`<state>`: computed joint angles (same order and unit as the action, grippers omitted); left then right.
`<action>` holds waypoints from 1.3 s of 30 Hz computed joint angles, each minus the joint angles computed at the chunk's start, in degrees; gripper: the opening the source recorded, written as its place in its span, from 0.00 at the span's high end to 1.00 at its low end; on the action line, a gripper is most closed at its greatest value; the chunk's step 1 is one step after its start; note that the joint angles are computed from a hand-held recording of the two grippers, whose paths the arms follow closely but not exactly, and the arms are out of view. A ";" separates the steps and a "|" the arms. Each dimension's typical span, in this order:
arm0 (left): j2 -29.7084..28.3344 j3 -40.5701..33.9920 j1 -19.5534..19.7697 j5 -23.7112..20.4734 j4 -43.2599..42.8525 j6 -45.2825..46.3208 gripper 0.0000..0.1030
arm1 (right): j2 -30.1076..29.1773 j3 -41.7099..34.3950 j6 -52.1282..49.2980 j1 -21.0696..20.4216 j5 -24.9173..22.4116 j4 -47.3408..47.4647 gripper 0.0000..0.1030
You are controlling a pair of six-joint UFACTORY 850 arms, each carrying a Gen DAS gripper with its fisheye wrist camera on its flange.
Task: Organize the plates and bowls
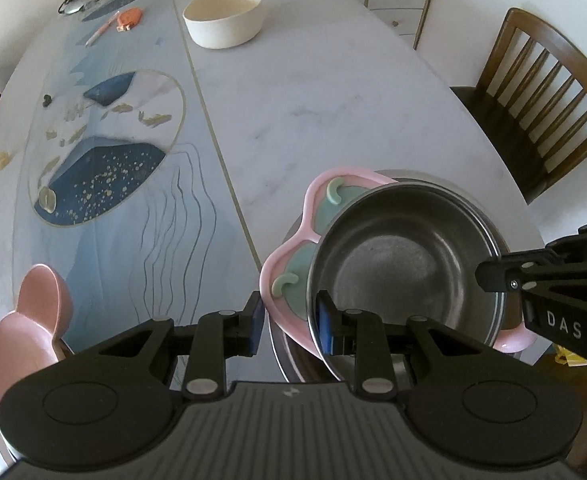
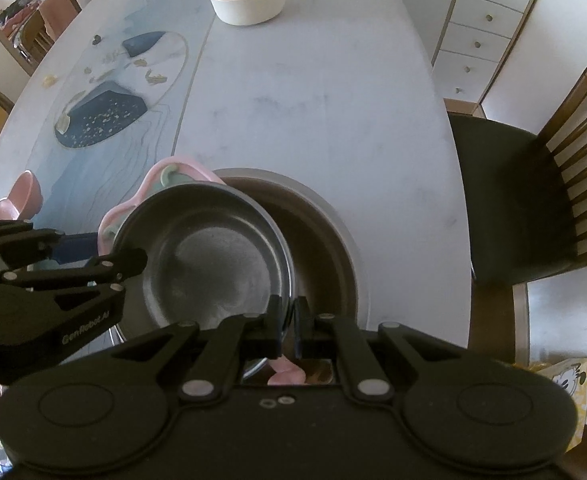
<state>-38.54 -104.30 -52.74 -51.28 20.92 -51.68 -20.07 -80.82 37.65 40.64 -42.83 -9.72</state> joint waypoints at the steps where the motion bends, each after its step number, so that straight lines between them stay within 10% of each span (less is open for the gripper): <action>1: -0.03 -0.07 0.00 -0.02 -0.02 0.15 0.74 | 0.00 0.05 0.12 -0.02 0.11 -0.04 0.94; 35: 0.69 -1.01 1.68 1.27 -11.04 9.94 0.73 | -0.27 -1.57 -3.95 -1.54 -3.70 3.21 0.95; 39: 2.33 0.82 1.76 3.24 -10.12 9.85 0.49 | -0.37 -1.19 -2.45 -1.68 -3.30 2.16 0.94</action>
